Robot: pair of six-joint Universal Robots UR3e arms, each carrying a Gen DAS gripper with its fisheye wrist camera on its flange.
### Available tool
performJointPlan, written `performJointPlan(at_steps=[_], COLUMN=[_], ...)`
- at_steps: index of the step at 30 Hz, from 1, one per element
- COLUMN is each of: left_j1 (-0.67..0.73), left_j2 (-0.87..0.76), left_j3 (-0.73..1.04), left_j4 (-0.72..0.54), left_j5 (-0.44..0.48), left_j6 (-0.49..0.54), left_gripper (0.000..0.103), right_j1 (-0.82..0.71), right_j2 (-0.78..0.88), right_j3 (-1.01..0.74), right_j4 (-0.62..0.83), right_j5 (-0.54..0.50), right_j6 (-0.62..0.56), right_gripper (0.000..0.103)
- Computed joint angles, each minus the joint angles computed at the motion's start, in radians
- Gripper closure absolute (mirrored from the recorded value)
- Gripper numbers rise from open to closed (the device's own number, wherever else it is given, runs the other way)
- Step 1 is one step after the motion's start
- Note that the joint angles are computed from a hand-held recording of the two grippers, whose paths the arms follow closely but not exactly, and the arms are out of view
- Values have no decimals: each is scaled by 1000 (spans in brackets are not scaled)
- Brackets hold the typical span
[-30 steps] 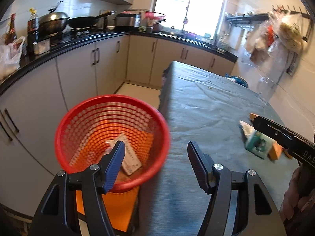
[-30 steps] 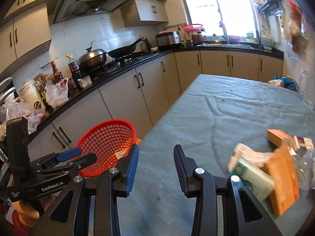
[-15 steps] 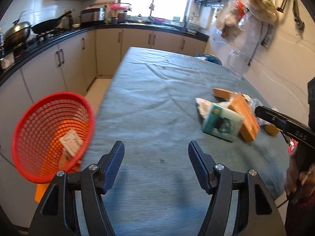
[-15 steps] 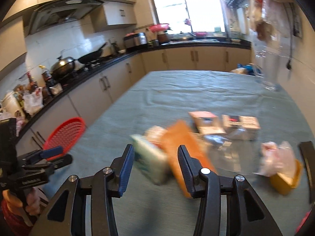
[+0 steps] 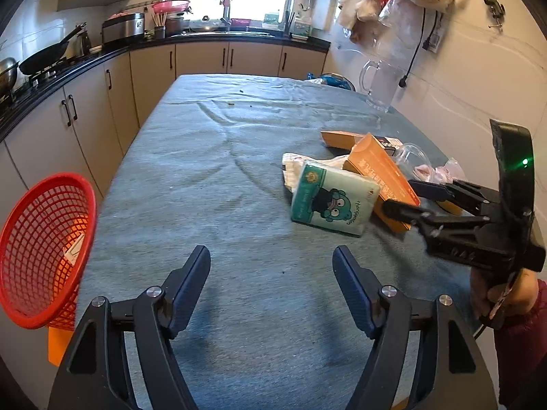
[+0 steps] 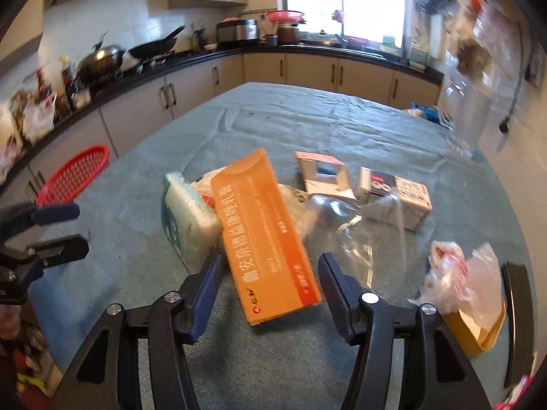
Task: Collect trash
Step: 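Grasp the orange box with the right gripper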
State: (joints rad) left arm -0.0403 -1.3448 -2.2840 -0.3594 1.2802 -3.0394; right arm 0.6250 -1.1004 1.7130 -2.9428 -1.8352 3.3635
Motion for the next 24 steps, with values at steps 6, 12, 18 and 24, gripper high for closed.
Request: performJointPlan(at_steps=[6, 12, 18, 24], left_j1=[-21, -51, -105, -197], left_j2=[-57, -140, -240, -361], left_j3=[43, 113, 203, 326], left_j4=[-7, -18, 1, 17], left_j5=[7, 3, 12, 103], left_j6=[-6, -28, -89, -117], left_gripper=[29, 26, 24, 15], right_j1=[25, 19, -8, -41], right_j2=[46, -29, -134, -175], right_j3=[-68, 55, 223, 316], right_j4=[59, -66, -223, -323], right_j5=[-54, -56, -21, 7], right_j6=[-31, 22, 94, 146], right_gripper=[47, 48, 48, 48])
